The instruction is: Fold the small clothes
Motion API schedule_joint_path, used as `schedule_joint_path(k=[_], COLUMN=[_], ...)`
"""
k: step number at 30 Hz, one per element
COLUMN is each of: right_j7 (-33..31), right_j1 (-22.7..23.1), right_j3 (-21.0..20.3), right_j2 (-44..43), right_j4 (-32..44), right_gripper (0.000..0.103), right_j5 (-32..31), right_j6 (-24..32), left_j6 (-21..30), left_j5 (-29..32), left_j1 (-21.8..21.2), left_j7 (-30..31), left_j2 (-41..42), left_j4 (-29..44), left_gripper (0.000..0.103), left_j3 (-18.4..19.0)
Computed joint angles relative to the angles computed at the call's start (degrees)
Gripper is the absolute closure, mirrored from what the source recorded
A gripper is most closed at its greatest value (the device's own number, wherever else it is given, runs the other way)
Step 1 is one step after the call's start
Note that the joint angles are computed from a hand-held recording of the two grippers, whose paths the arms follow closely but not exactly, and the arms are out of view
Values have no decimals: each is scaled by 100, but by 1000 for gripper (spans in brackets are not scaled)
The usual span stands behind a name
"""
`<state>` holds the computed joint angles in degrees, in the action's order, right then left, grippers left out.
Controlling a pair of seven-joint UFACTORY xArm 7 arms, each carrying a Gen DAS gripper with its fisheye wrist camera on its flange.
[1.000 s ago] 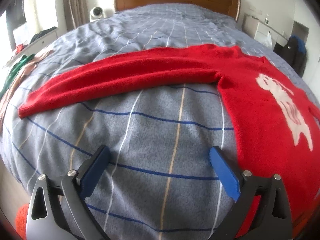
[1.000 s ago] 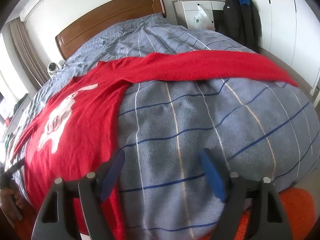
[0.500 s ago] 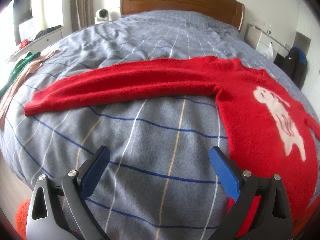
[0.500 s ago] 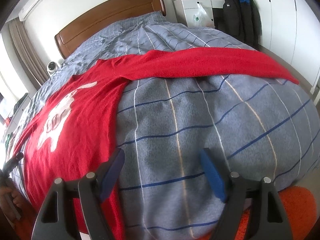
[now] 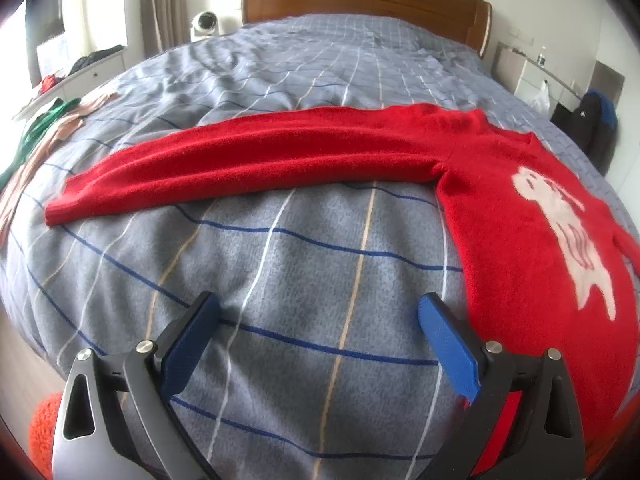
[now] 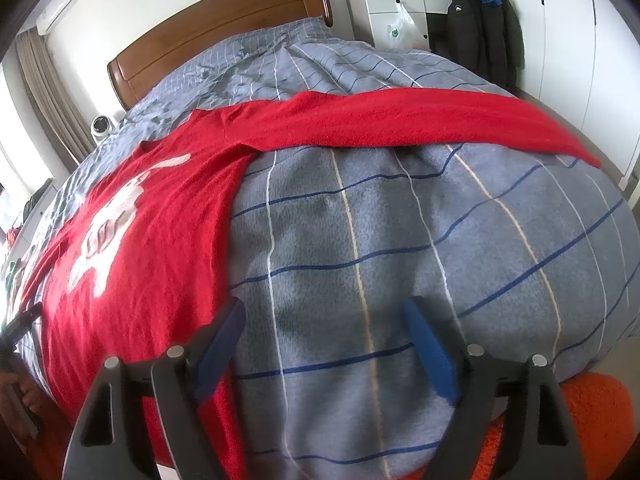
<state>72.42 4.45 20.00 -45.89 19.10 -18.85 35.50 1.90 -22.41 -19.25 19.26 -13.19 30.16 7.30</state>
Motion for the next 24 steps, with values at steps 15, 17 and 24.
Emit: schedule_joint_path(k=[15, 17, 24], right_j7=[36, 32, 38], right_j1=[-2, -4, 2], right_j3=[6, 5, 9], right_j2=[-1, 3, 14], right_j4=[-9, -8, -1], right_gripper=[21, 21, 21], right_j5=[6, 1, -8], right_j6=[-30, -23, -4], left_j6=[-36, -45, -114], left_j5=[177, 199, 335], left_j1=[88, 93, 129], left_j7=[-226, -252, -384], left_j2=[-64, -64, -71], left_j4=[-56, -56, -88], left_gripper=[3, 3, 3], left_j3=[-66, -65, -106])
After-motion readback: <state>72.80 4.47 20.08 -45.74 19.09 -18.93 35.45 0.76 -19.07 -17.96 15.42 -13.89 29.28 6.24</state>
